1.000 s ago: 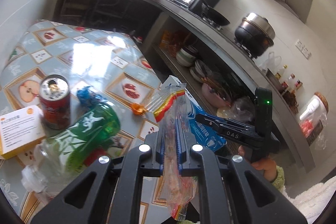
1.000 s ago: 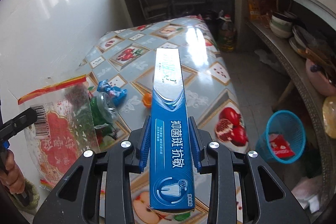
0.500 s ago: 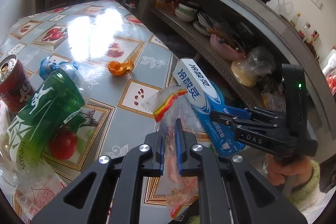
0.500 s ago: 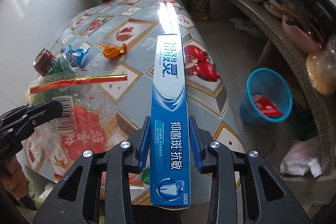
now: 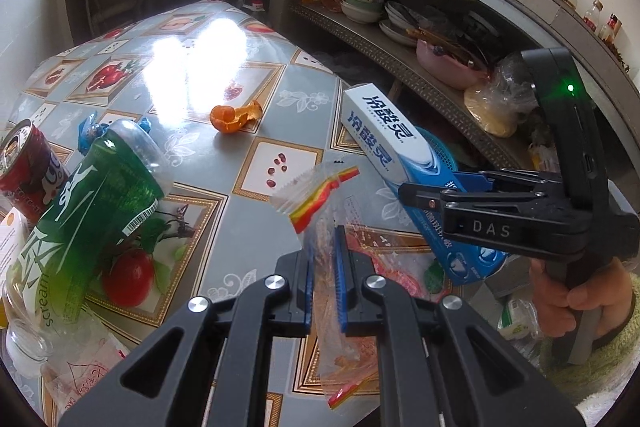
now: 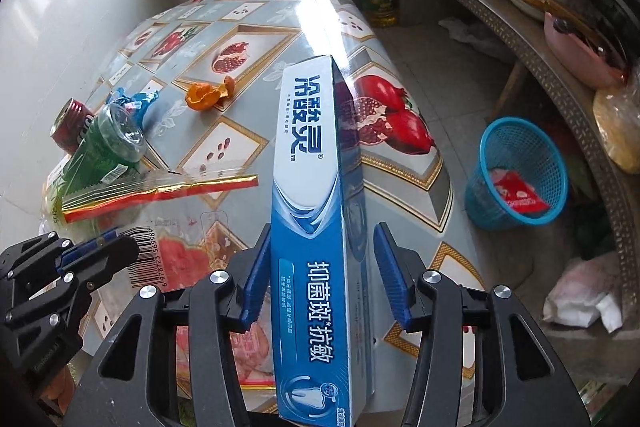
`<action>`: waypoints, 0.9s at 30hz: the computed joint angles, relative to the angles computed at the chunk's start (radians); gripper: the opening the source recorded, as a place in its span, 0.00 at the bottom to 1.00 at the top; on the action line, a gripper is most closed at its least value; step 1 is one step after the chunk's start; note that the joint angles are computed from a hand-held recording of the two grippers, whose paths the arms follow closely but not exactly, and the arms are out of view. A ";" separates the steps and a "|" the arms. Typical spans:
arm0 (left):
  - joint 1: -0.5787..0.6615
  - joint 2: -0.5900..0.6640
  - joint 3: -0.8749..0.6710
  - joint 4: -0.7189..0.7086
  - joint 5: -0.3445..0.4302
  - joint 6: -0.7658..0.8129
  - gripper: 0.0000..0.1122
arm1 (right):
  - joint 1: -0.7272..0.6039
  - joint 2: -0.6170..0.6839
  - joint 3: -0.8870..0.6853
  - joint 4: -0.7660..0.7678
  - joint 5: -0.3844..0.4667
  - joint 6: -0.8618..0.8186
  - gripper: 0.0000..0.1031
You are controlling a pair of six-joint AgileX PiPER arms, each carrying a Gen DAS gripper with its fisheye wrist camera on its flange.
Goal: Collect trash
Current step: 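Lift the plastic bag and toothpaste box and carry them toward the wastebasket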
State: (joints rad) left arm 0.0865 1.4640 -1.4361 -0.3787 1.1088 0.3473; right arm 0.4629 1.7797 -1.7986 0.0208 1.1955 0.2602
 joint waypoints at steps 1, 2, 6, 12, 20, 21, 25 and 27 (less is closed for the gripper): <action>-0.002 -0.003 0.004 0.007 -0.005 0.000 0.07 | -0.002 -0.001 0.002 0.001 0.002 -0.004 0.41; -0.005 -0.007 0.009 0.014 -0.010 0.000 0.07 | 0.001 -0.005 0.008 -0.005 -0.002 0.000 0.41; -0.016 -0.020 0.027 0.041 -0.029 -0.002 0.07 | 0.009 -0.014 0.017 -0.024 -0.011 0.007 0.39; -0.024 -0.023 0.035 0.052 -0.041 -0.004 0.07 | 0.009 -0.032 0.030 -0.036 -0.024 0.014 0.34; -0.036 -0.030 0.032 0.064 -0.042 -0.015 0.07 | 0.008 -0.057 0.046 -0.039 -0.034 0.013 0.32; -0.036 -0.029 0.031 0.064 -0.042 -0.015 0.07 | 0.007 -0.059 0.046 -0.039 -0.034 0.013 0.32; -0.037 -0.030 0.031 0.065 -0.043 -0.016 0.07 | -0.008 -0.066 0.048 -0.001 -0.042 -0.016 0.32; -0.037 -0.030 0.032 0.066 -0.044 -0.016 0.07 | -0.010 -0.069 0.049 -0.001 -0.044 -0.016 0.32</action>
